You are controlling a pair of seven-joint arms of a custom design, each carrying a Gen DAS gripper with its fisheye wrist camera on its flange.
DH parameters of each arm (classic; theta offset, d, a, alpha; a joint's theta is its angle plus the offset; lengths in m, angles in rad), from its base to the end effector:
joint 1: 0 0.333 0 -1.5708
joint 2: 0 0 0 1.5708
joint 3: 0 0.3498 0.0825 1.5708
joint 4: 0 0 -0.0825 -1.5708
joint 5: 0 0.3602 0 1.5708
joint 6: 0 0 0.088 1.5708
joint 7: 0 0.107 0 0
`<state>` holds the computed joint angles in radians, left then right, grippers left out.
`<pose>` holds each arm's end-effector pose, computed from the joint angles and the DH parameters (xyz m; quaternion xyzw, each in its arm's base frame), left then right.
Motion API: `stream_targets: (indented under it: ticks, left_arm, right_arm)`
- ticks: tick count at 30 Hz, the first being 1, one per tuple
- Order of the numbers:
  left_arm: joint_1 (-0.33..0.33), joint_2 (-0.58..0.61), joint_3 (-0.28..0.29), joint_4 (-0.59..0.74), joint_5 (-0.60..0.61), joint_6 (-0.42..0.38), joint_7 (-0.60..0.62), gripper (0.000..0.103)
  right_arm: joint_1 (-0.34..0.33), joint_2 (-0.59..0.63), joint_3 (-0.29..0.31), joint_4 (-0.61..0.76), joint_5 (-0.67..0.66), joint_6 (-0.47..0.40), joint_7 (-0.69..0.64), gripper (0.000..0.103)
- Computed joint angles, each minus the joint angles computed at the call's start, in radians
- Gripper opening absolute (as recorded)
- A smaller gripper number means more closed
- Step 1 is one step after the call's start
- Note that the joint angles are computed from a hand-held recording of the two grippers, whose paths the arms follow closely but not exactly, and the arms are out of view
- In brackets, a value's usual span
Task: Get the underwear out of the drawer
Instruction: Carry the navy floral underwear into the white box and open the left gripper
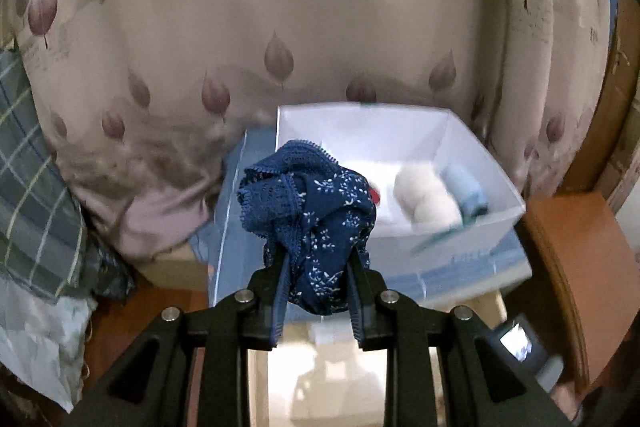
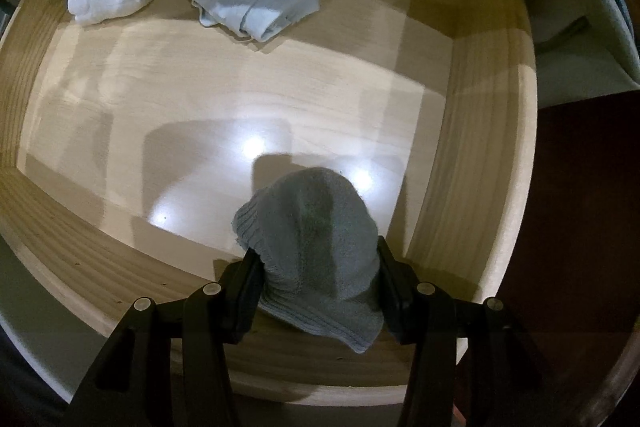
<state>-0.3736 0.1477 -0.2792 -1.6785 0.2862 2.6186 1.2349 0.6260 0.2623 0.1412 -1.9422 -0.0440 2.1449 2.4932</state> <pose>0.5121 -0.3813 0.6459 -0.4740 0.7856 -0.3424 0.2024 0.4300 0.4052 0.3920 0.6579 -0.7526 0.0015 0.0283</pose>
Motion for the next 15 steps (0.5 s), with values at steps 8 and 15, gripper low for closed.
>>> stream_targets:
  ticks: [8,15]
  left_arm:
    - [-0.087,0.192,0.028,0.291,0.135,-0.142,-0.020,0.025]
    - [-0.159,0.364,0.049,0.518,0.125,-0.276,0.019,0.026]
  right_arm:
    - [0.008,-0.029,0.011,-0.011,0.005,-0.013,0.023,0.047]
    - [-0.024,-0.093,0.012,-0.058,0.028,-0.014,-0.012,0.047]
